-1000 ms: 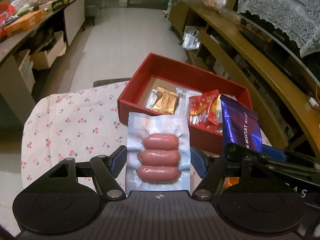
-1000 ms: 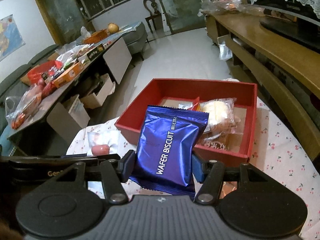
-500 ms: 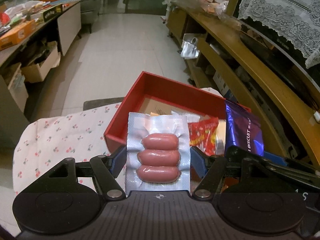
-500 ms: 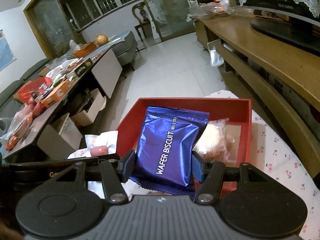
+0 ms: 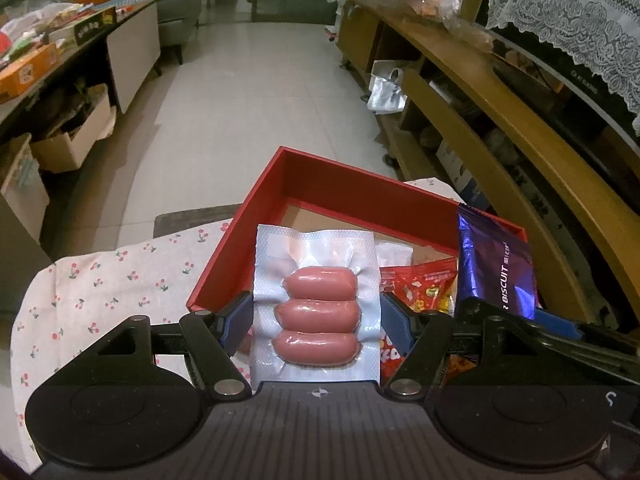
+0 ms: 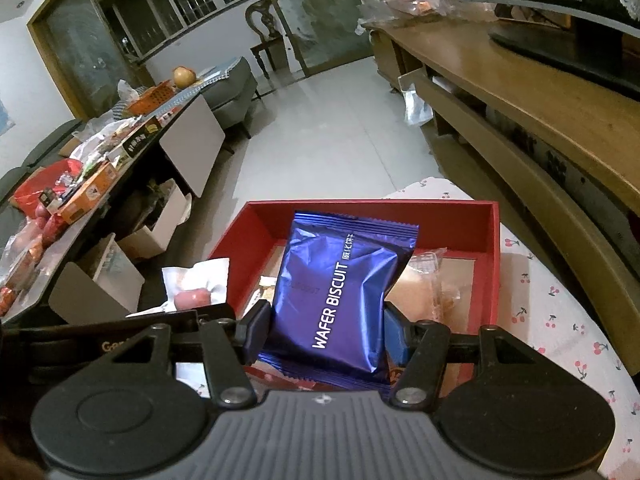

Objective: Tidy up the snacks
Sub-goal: 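Carry the sausage pack and Wafer Biscuit packet with both grippers over the red box, then lower the sausage pack and Wafer Biscuit packet into the red box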

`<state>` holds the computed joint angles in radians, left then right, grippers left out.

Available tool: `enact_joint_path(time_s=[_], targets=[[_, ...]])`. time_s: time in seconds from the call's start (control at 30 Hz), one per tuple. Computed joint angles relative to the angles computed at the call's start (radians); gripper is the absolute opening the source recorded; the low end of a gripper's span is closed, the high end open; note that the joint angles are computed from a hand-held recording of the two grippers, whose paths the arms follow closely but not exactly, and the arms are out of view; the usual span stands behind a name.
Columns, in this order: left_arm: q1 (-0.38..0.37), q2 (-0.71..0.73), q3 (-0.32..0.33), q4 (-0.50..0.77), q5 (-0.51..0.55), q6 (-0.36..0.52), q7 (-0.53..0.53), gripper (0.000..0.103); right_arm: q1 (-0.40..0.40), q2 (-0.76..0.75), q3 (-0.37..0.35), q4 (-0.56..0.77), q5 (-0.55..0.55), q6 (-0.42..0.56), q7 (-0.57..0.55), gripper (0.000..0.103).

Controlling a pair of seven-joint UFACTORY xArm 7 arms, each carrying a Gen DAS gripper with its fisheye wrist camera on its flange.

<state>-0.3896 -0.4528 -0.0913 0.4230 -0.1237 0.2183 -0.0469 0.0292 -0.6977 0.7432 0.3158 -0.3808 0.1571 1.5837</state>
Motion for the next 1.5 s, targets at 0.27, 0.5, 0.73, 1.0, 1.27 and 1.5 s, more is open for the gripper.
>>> enact_joint_path(time_s=[0.27,0.5,0.73,1.0,1.27,1.5], targets=[[0.042,0.07,-0.043,0.031,0.05,-0.035,-0.043,0.073,-0.077,0.039,0.038,0.011,-0.02,-0.032,0.003,0.07],[0.071,0.125,-0.071,0.046,0.104,-0.063,-0.087,0.073,-0.136,0.078,0.073,0.027,-0.041,-0.035,0.002,0.07],[0.095,0.144,-0.089,0.048,0.155,-0.073,-0.126,0.073,-0.171,0.094,0.105,0.045,-0.072,-0.017,0.008,0.07],[0.134,0.161,-0.12,0.053,0.224,-0.074,-0.181,0.074,-0.19,0.112,0.136,0.08,-0.132,0.04,0.026,0.07],[0.163,0.167,-0.145,0.054,0.291,-0.075,-0.24,0.074,-0.19,0.135,0.137,0.104,-0.214,0.082,0.061,0.071],[0.157,0.166,-0.133,0.053,0.306,-0.073,-0.247,0.074,-0.167,0.155,0.109,0.115,-0.273,0.107,0.097,0.071]])
